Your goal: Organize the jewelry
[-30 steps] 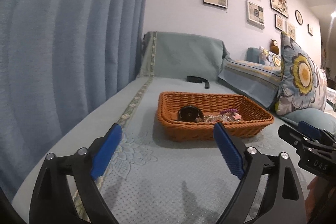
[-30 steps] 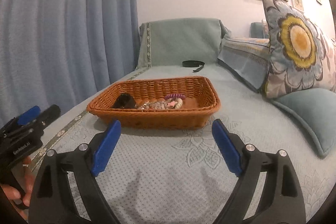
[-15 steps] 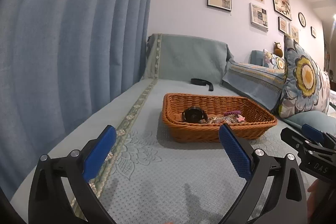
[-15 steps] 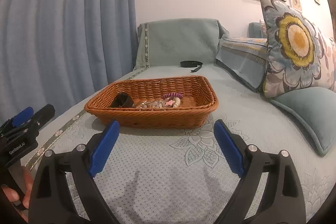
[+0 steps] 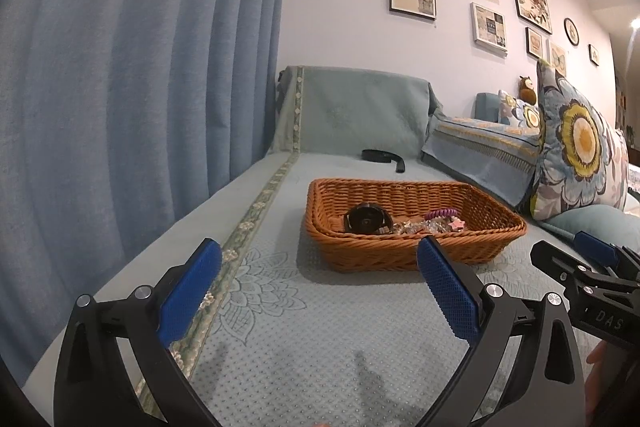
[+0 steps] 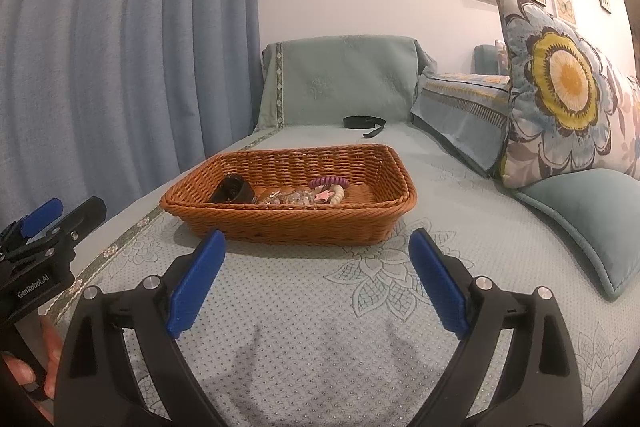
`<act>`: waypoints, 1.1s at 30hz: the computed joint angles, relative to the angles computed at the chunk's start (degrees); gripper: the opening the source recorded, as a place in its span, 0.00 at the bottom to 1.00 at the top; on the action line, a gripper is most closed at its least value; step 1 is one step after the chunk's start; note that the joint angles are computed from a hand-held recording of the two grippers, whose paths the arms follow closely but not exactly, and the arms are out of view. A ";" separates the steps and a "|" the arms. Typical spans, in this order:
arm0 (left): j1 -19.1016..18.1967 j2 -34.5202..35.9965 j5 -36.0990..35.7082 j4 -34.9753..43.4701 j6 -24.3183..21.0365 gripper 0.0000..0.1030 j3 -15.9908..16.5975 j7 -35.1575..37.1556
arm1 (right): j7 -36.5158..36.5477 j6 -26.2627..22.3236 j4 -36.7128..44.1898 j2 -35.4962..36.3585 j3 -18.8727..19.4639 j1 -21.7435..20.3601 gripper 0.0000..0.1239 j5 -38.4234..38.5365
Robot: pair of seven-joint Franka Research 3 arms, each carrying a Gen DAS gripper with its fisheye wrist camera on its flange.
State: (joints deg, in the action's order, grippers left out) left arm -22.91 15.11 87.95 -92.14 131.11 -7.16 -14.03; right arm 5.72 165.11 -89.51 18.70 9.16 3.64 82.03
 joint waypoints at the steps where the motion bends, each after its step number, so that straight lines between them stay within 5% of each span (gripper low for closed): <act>1: -0.01 -0.02 -0.05 -0.03 -0.02 0.92 -0.01 0.02 | 0.08 -0.08 0.00 0.01 -0.02 -0.03 0.71 -0.04; 33: -0.16 0.25 -0.34 0.30 0.09 0.92 0.10 0.40 | 1.30 -0.23 0.28 0.31 0.24 -0.34 0.72 -1.15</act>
